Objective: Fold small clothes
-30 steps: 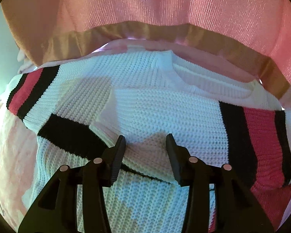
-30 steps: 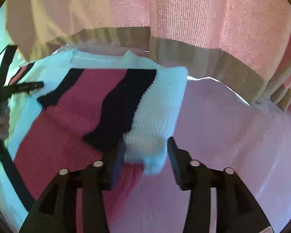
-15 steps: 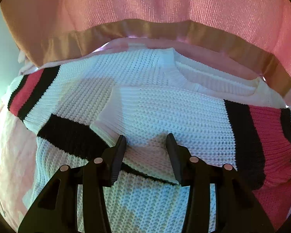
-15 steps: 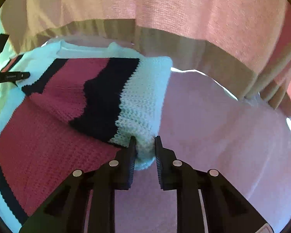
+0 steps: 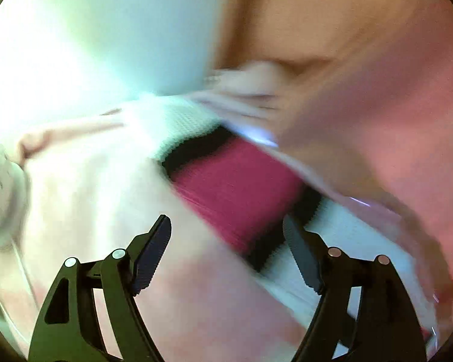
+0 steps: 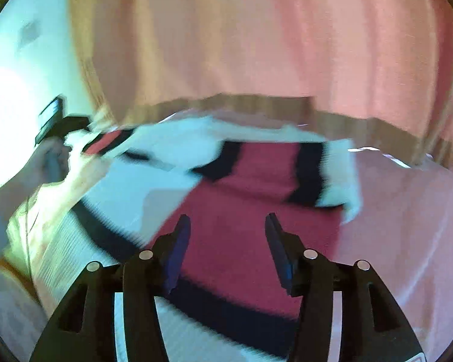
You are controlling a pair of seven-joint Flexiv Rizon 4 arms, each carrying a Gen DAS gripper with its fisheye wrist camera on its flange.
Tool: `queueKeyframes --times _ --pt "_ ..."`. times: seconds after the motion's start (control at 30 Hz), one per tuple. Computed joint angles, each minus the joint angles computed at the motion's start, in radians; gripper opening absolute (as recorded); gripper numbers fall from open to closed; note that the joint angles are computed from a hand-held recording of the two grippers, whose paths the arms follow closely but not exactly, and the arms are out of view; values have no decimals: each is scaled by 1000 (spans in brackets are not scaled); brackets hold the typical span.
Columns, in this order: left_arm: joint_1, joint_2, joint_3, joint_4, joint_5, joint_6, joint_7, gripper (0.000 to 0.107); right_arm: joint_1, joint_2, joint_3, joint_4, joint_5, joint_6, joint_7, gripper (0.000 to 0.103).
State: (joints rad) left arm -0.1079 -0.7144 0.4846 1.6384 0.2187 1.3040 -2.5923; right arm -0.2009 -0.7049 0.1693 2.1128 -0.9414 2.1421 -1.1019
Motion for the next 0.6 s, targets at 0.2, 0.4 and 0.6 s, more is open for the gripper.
queueKeyframes --times 0.2,0.4,0.6 --pt "123 -79 -9 -84 -24 -91 64 64 173 4 -44 83 166 8 -212 52" --pt "167 -151 -48 -166 -50 -92 115 51 200 -14 -16 81 253 -26 -282 54" --pt "132 -181 -16 -226 -17 -84 162 7 199 -27 -1 61 310 -44 -308 56"
